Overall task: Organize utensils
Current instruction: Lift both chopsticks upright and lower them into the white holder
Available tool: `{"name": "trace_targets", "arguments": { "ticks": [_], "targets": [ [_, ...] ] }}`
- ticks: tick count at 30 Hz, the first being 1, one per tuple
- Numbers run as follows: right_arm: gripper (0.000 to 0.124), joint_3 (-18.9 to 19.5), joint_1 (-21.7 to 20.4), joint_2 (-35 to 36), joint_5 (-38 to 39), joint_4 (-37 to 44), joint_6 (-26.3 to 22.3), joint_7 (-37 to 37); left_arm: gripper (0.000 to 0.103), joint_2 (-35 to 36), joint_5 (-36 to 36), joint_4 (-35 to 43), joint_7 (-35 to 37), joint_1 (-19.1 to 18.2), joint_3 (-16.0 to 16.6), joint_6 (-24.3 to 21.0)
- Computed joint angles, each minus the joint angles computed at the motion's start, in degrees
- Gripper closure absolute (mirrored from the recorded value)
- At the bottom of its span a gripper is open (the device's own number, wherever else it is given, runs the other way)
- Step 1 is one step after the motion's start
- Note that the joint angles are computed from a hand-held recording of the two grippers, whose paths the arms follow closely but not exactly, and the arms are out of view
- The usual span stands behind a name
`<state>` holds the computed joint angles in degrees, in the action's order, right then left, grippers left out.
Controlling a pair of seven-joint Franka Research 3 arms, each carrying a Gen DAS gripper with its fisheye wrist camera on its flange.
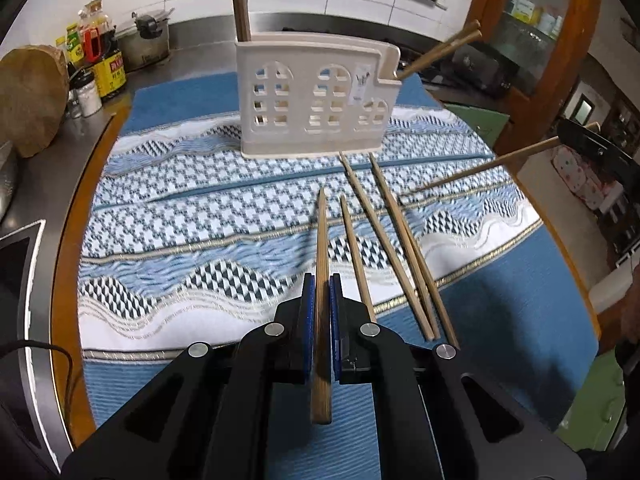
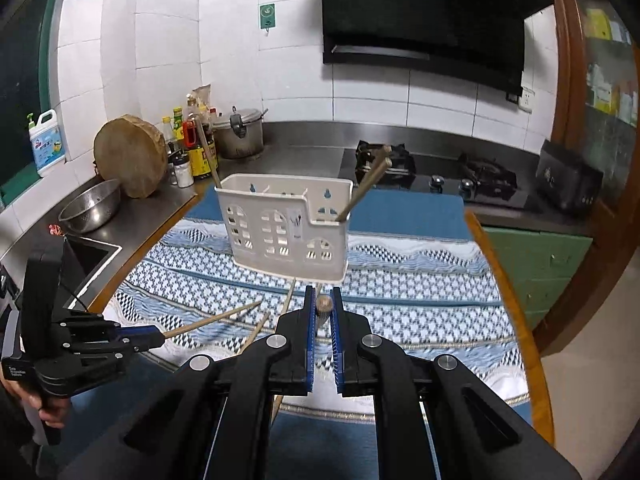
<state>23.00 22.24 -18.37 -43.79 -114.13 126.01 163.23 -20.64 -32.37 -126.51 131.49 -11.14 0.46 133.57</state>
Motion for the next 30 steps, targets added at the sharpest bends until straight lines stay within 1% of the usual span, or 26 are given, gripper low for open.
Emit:
{"name": "trace_targets", "arguments": {
  "ticks": [5, 9, 14, 18, 22, 26, 30],
  "targets": [
    [0.117, -1.11, -0.65, 0.32, -0.70, 2.07, 1.07, -2.83, 0.097, 0.87, -1.48, 2.04, 0.61, -0.35, 0.06, 1.62],
    [0.117, -2.30, -1.83, 0.56, -0.87, 4.38, 3.26, -5.77, 0.097, 1.94, -3.14, 4.60, 1.56, -0.64, 0.11, 2.91],
    [0.117, -3.45, -3.52, 1.91, -1.21, 8.35, 6.31, -9.77, 0.097, 4.50, -6.27, 10.36, 3.20, -0.76, 0.16, 3.05],
    [0.117, -3.97, -4.58, 4.48, -2.61, 12.91, 7.30, -12.59, 0.097, 6.35, -9.16, 14.99, 4.78, -0.29, -0.15, 2.72],
    [0.117, -5.17, -4.30, 7.22, -3.63, 17.06, 8.11, -14.40, 0.097, 8.43, -13.02, 20.61, 5.85, 0.43, -0.60, 2.66],
    [0.117, -6.51, -3.43, 10.04, -4.99, 20.59, 8.16, -15.24, 0.097, 10.33, -15.76, 25.27, 7.32, 1.02, -1.88, 5.32],
    [0.117, -8.51, -2.16, 12.27, -4.92, 22.15, 8.94, -15.52, 0.097, 13.87, -13.22, 29.51, 5.22, 1.91, -4.04, 8.26]
  ]
}}
